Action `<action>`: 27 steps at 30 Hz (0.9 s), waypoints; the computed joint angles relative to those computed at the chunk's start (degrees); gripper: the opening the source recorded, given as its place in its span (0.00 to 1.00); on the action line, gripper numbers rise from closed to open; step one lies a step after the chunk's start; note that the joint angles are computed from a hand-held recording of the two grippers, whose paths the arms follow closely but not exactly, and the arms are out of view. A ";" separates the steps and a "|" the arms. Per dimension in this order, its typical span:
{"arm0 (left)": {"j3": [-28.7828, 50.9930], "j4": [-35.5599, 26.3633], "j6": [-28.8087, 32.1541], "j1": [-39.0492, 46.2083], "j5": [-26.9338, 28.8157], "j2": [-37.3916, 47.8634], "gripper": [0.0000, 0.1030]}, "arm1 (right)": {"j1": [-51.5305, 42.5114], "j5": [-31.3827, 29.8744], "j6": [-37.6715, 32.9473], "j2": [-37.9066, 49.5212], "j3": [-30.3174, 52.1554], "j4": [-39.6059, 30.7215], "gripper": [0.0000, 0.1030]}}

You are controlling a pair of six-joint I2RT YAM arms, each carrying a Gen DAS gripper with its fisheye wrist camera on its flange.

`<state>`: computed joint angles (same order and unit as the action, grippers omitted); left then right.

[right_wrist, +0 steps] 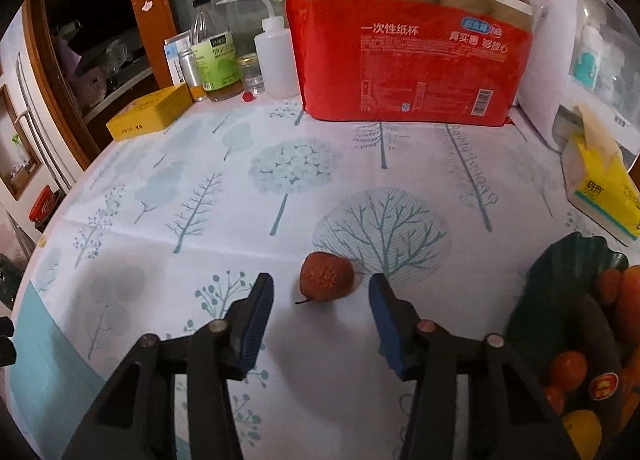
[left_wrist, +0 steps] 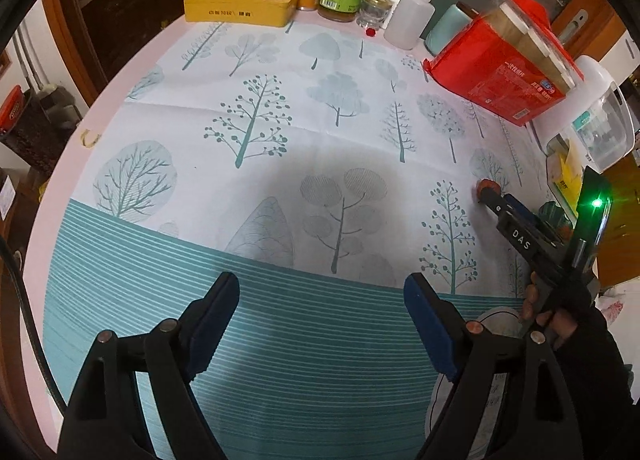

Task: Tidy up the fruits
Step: 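Move the right tool to the lychee on the cloth and grasp it, then carry the lychee onto the green plate with the right tool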

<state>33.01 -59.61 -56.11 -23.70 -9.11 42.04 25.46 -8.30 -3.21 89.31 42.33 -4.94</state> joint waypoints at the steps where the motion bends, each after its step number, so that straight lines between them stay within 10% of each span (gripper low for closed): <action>1: -0.20 0.43 0.46 0.55 0.35 0.23 0.81 | 0.28 0.48 0.28 0.54 0.02 0.57 0.40; 15: -0.99 3.86 2.82 2.20 2.02 2.81 0.81 | -0.16 -0.41 0.18 2.10 0.58 0.99 0.28; 27: 4.17 1.61 -7.41 -12.33 -4.35 6.40 0.81 | -4.82 -5.99 -0.73 -8.64 -3.00 -5.92 0.28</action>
